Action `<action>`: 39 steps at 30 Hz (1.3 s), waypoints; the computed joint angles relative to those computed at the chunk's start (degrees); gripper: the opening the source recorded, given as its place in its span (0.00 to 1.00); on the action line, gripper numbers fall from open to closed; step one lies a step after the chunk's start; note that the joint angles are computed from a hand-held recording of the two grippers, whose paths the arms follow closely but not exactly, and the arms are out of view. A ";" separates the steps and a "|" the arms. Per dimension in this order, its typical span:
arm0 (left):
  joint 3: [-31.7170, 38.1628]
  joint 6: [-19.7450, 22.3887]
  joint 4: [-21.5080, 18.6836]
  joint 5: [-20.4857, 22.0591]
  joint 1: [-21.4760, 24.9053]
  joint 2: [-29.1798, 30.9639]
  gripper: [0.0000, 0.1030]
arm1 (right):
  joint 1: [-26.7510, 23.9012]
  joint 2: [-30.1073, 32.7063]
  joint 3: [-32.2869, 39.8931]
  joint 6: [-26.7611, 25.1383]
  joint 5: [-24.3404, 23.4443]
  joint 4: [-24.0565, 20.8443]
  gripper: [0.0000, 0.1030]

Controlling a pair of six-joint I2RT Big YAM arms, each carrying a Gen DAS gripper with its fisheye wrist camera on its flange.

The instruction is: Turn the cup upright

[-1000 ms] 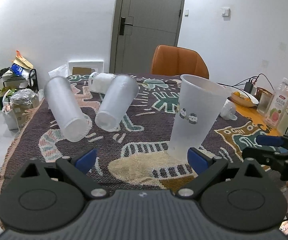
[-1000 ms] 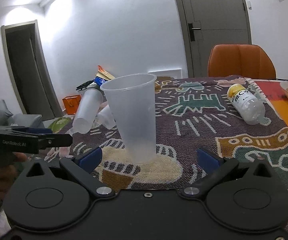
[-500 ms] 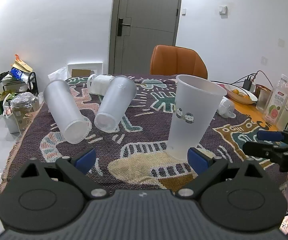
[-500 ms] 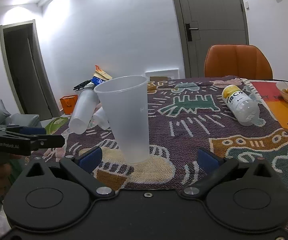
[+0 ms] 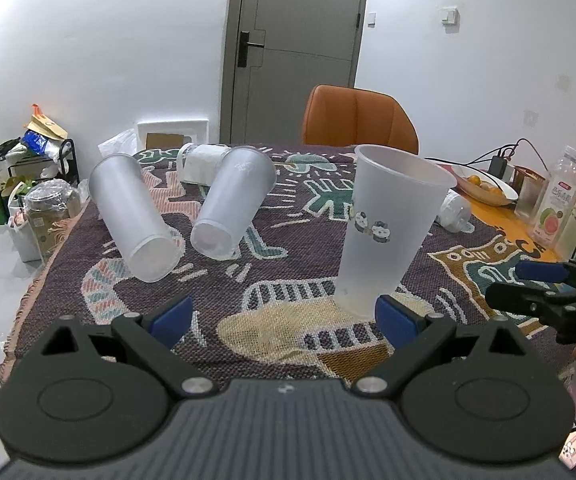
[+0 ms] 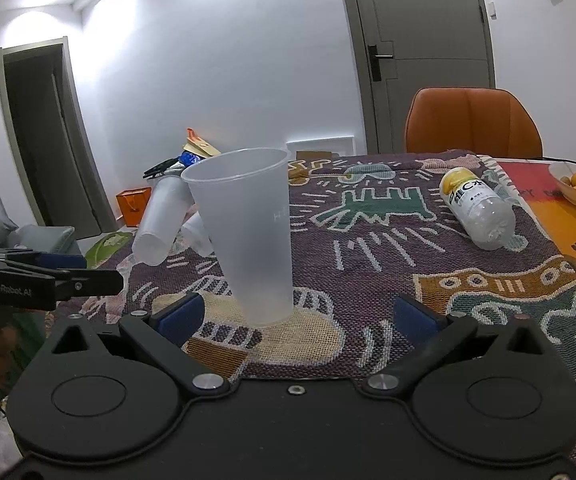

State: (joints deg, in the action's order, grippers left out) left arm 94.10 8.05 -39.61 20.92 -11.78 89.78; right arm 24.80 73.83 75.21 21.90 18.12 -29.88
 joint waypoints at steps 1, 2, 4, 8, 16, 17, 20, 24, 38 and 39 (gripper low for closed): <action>0.02 0.30 -0.11 -0.35 -0.07 -0.02 0.94 | 0.00 0.01 -0.01 -0.01 0.06 0.00 1.00; -0.03 0.53 -0.04 -0.53 -0.11 -0.06 0.94 | -0.02 0.00 -0.05 0.00 0.08 -0.01 1.00; -0.33 0.67 0.40 -0.37 -0.10 -0.26 0.94 | -0.08 0.00 -0.09 0.07 -0.01 -0.02 1.00; -0.47 0.73 0.67 -0.01 -0.09 -0.37 0.94 | -0.09 0.00 -0.10 0.21 0.13 -0.16 1.00; -0.67 0.83 0.79 -0.17 -0.18 -0.45 0.94 | -0.03 -0.17 -0.15 -0.30 -0.09 -0.27 1.00; -0.79 0.99 0.93 -0.11 -0.19 -0.51 0.94 | -0.03 -0.15 -0.10 -0.40 -0.05 -0.33 1.00; -0.82 1.42 0.70 -0.21 -0.34 -0.42 0.94 | 0.08 0.03 0.16 -0.76 0.28 -0.72 1.00; -0.55 1.81 0.05 -0.14 -0.48 -0.16 0.94 | 0.16 0.21 0.40 -1.09 0.74 -1.30 1.00; -0.66 2.37 0.12 0.10 -0.65 -0.45 0.94 | 0.04 -0.01 0.28 -1.50 0.87 -1.13 1.00; -0.62 2.28 0.10 0.07 -0.64 -0.43 0.94 | 0.06 -0.01 0.27 -1.54 0.86 -1.09 1.00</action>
